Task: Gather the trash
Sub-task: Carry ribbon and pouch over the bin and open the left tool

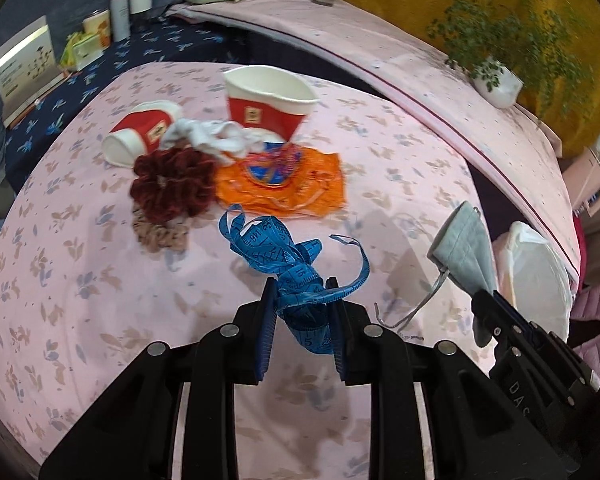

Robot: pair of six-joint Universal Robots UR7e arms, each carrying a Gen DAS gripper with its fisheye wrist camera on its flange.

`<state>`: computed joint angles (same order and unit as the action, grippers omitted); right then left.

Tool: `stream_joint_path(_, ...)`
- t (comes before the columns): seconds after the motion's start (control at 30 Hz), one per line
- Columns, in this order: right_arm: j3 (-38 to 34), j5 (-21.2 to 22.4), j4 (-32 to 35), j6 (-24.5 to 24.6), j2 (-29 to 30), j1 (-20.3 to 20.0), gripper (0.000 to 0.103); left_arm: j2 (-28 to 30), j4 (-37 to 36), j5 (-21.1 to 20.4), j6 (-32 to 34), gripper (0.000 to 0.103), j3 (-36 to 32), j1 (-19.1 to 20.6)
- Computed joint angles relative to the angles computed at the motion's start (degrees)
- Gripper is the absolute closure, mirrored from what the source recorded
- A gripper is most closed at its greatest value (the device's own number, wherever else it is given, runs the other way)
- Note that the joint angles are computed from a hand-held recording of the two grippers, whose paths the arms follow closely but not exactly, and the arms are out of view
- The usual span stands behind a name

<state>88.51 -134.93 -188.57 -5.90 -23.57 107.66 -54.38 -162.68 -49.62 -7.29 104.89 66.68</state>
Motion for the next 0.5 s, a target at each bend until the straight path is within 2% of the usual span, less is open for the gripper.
stream_joint_path(0.5,7.0,-1.7,-8.1,-4.1,-7.3,-3.7,0.096,7.1,-0.3,-2.0,2.6,0.080,-2.8,-6.1)
